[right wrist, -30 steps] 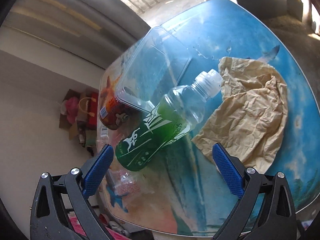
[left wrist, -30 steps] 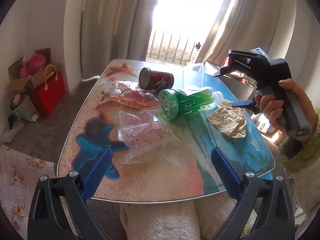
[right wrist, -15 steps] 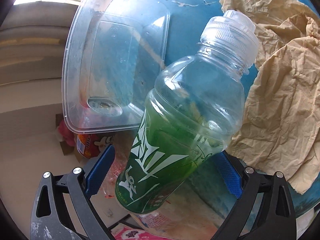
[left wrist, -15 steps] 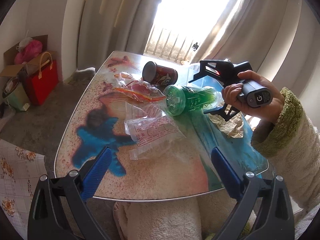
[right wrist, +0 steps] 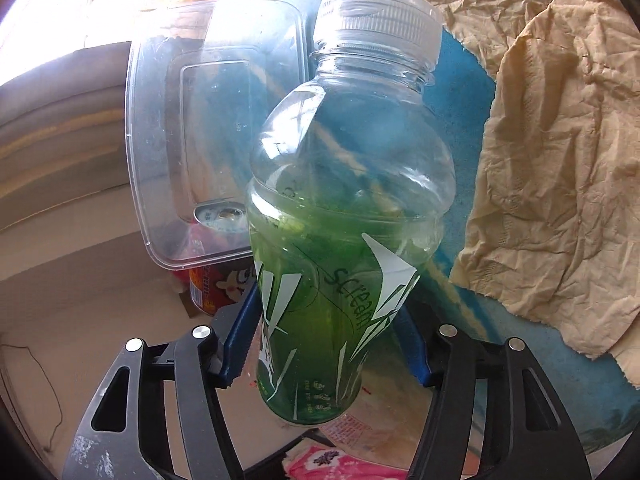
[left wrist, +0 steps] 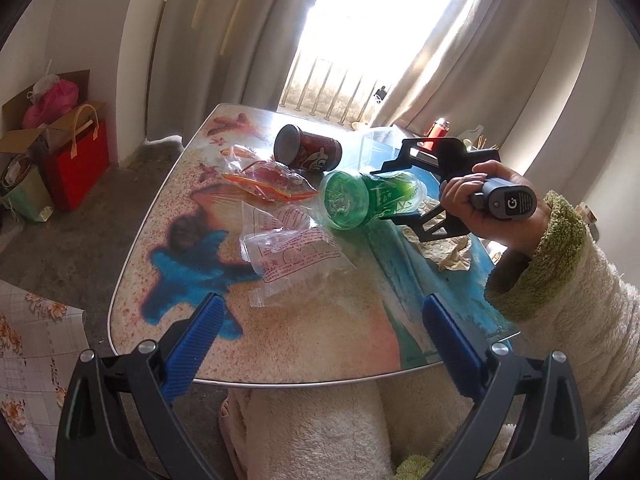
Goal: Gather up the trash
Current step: 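Return to the table and grasp the green Scream bottle with the right tool, then grasp the clear plastic container rim with the left tool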
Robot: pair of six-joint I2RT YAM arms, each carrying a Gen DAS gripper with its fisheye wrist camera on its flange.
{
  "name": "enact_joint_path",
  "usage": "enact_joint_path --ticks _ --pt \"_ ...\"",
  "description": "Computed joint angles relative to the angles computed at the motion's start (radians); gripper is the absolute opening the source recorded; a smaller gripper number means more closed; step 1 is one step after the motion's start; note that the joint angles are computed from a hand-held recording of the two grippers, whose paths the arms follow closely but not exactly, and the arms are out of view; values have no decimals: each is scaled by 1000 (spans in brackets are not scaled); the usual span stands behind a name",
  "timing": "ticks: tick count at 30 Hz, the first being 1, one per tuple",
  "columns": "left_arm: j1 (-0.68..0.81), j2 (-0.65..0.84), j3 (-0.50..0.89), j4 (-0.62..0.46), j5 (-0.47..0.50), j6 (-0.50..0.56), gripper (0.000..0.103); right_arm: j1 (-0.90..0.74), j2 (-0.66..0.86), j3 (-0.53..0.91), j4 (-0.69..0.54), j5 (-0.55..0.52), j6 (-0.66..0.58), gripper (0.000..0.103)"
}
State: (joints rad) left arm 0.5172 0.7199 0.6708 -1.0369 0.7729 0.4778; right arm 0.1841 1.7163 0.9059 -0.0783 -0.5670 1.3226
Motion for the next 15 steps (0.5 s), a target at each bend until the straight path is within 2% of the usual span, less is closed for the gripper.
enact_joint_path --ticks 4,7,11,15 --pt "-7 -12 7 -2 -11 -11 97 -45 -74 -69 16 -66 -56 54" --pt "-23 -8 6 8 -10 -35 97 -84 -122 -91 -31 -124 -147 53" --pt "-62 -9 0 38 -31 -83 97 -114 -178 -93 -190 -169 -331 52" --pt "-88 -3 -3 56 -47 -114 97 -75 -244 -103 -374 -118 -564 52"
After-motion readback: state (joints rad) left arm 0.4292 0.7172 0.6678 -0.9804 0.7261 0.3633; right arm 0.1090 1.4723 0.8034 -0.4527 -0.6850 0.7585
